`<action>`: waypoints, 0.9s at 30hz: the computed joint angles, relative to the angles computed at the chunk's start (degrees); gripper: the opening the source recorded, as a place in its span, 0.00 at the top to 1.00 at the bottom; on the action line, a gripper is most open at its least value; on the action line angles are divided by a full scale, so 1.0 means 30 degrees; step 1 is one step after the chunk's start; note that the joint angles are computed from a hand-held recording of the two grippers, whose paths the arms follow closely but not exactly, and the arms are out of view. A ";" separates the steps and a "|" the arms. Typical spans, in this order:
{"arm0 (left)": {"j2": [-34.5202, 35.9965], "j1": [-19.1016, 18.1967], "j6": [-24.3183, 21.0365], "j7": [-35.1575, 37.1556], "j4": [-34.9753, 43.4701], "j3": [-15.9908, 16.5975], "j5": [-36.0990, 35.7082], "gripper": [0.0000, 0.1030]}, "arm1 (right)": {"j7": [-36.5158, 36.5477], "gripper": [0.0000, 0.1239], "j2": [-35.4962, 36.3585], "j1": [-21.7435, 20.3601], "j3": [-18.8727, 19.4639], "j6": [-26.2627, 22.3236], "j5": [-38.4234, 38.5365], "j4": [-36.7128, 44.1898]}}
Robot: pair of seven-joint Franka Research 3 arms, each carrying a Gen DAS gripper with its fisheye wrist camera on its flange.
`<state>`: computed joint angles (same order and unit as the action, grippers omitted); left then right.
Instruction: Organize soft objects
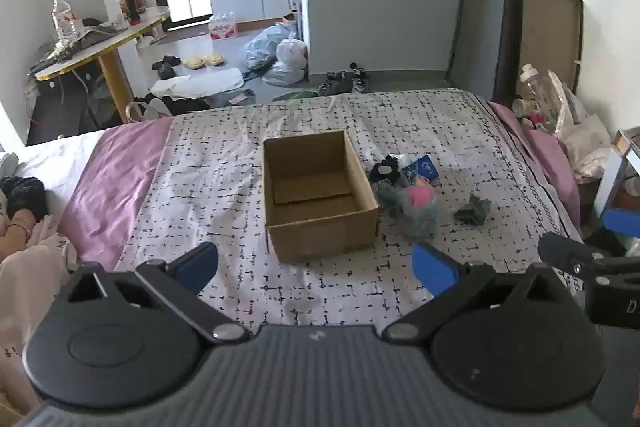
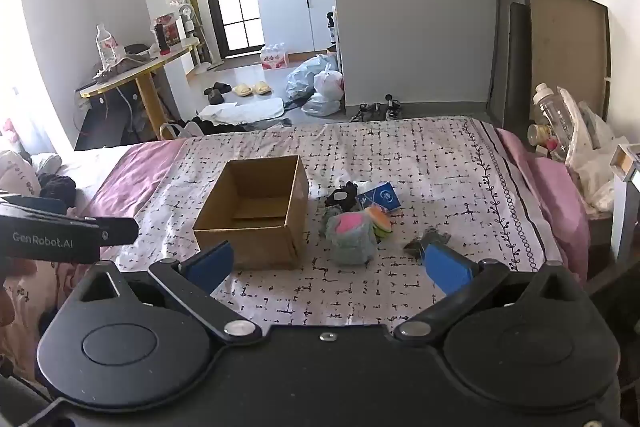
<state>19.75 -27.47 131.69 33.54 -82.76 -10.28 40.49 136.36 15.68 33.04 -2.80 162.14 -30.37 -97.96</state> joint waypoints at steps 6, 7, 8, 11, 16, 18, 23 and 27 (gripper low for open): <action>-0.0249 -0.0058 0.0596 -0.0455 -0.0706 -0.0033 0.0720 0.00 | 0.0049 0.17 0.0095 -0.0081 0.0118 -0.0035 -0.0021 0.0190; -0.0255 -0.0085 0.0639 -0.0594 -0.0747 -0.0015 0.0766 0.00 | -0.0227 0.17 0.0136 -0.0226 0.0216 -0.0053 0.0343 0.0302; -0.0102 -0.0107 0.0459 -0.0617 -0.0495 -0.0011 0.0699 0.00 | -0.0425 0.17 0.0205 -0.0272 0.0245 -0.0128 0.0559 0.0429; -0.0021 0.0007 0.0349 -0.0374 -0.0212 -0.0022 0.0305 0.00 | -0.0443 0.17 0.0029 -0.0237 -0.0022 0.0008 0.0454 0.0289; -0.0059 -0.0063 0.0348 -0.0535 -0.0216 0.0086 0.0466 0.00 | 0.1490 0.17 -0.0146 0.0486 -0.0603 -0.0070 -0.1952 -0.0172; -0.0048 -0.0079 0.0410 -0.0696 -0.0199 0.0126 0.0598 0.00 | 0.1309 0.17 -0.0209 0.0156 -0.0277 0.0098 -0.1662 -0.0319; -0.0126 -0.0198 0.0807 -0.1498 -0.0279 0.0301 0.1410 0.00 | 0.1449 0.17 -0.0273 0.0069 -0.0154 0.0144 -0.1778 -0.0435; -0.0077 -0.0261 0.0783 -0.1526 -0.0213 0.0280 0.1757 0.00 | 0.1476 0.17 -0.0255 0.0064 -0.0136 0.0129 -0.1869 -0.0442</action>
<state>19.52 -28.25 134.04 28.97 -83.40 -9.44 45.76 140.79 14.92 33.23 -3.21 162.52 -35.97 -99.28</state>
